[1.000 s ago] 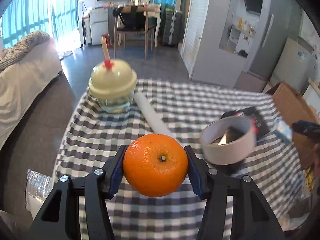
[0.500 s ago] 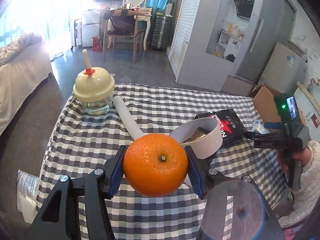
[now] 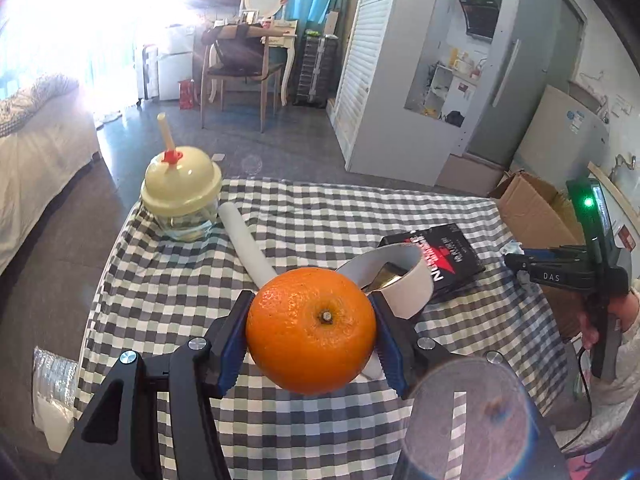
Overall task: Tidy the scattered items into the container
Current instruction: 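Grasp the blue floral tissue pack with the right tool, then carry the orange and tissue pack into the cardboard box and open both tools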
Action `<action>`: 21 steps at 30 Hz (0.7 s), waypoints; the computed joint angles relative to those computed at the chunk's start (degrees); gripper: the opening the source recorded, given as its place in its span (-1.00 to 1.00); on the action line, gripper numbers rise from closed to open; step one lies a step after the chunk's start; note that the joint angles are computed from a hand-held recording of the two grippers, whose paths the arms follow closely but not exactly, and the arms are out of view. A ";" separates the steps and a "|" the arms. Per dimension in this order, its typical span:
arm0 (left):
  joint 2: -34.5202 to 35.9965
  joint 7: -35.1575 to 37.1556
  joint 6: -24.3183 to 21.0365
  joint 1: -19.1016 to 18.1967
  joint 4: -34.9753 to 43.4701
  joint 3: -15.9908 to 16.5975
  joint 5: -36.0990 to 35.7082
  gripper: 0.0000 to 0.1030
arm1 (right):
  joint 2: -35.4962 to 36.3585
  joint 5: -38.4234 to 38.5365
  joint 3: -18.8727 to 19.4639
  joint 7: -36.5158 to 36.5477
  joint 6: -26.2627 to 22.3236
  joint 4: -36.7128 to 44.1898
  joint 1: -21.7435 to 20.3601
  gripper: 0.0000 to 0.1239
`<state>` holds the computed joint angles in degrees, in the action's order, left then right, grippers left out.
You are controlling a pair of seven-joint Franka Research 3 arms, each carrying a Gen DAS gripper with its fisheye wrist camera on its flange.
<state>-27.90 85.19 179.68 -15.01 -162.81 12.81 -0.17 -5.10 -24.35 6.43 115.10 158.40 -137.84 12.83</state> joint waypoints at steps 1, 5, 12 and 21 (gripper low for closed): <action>-0.39 -0.05 -0.10 0.06 -0.02 -0.31 0.05 0.12 | -0.60 2.10 -0.34 -1.26 0.54 -0.51 0.30 -0.50; -1.91 0.04 -0.71 -0.92 0.11 -0.94 0.14 0.12 | -3.91 9.14 -0.58 -6.20 2.34 -3.13 0.97 -0.56; -2.88 0.19 -1.49 -5.01 2.15 -2.17 -0.54 0.12 | -10.11 16.99 0.23 -12.18 5.32 -7.65 0.38 -0.57; 4.55 5.38 0.08 -20.60 13.47 -0.16 -3.20 0.12 | -24.27 24.48 0.29 -19.43 9.36 -14.33 -4.55 -0.57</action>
<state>-23.35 90.56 179.75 -35.61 -149.35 12.65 -3.38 -29.37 0.14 6.72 95.68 167.76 -152.17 8.28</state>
